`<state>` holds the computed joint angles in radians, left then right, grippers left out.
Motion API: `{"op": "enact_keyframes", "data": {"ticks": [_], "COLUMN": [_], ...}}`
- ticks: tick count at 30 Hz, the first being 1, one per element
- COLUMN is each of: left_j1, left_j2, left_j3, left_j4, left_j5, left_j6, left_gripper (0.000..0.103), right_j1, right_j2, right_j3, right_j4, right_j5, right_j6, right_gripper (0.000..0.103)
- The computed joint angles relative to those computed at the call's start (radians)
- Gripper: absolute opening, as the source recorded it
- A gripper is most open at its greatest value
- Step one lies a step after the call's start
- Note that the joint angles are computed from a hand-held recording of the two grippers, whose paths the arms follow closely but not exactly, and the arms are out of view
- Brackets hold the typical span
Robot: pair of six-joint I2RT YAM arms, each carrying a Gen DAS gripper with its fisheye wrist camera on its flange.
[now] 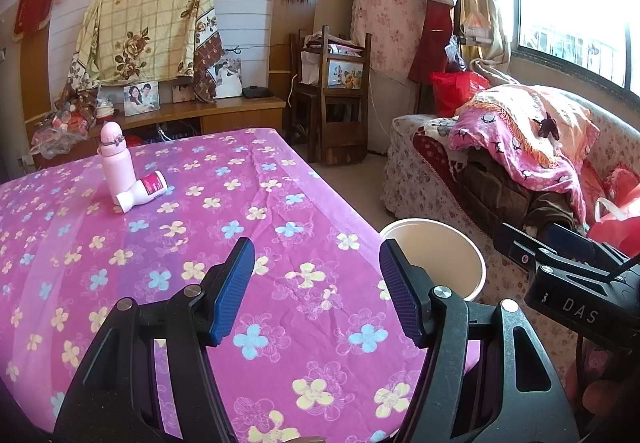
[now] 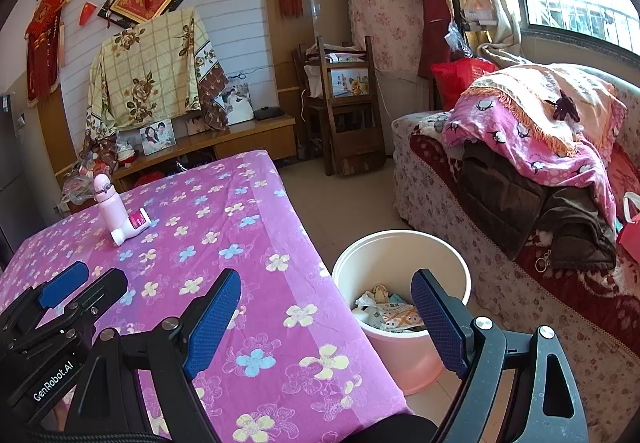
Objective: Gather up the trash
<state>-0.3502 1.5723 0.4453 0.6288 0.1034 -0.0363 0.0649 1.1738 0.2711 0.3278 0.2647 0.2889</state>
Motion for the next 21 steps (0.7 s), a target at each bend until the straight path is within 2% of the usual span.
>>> {"op": "enact_keyframes", "data": {"ticks": [11, 21], "left_j1": [0.007, 0.003], "left_j2": [0.037, 0.045], "left_j3": [-0.014, 0.001], "left_j4": [0.042, 0.032], "left_j5": [0.010, 0.009], "left_j6": [0.016, 0.011], "left_gripper": [0.064, 0.064], "right_j1": [-0.005, -0.029], "right_j2": [0.017, 0.040], "right_j3": [-0.001, -0.005], "right_j4": [0.011, 0.027], "right_j5": [-0.005, -0.023], "right_j6": [0.003, -0.004], "right_gripper": [0.086, 0.086]}}
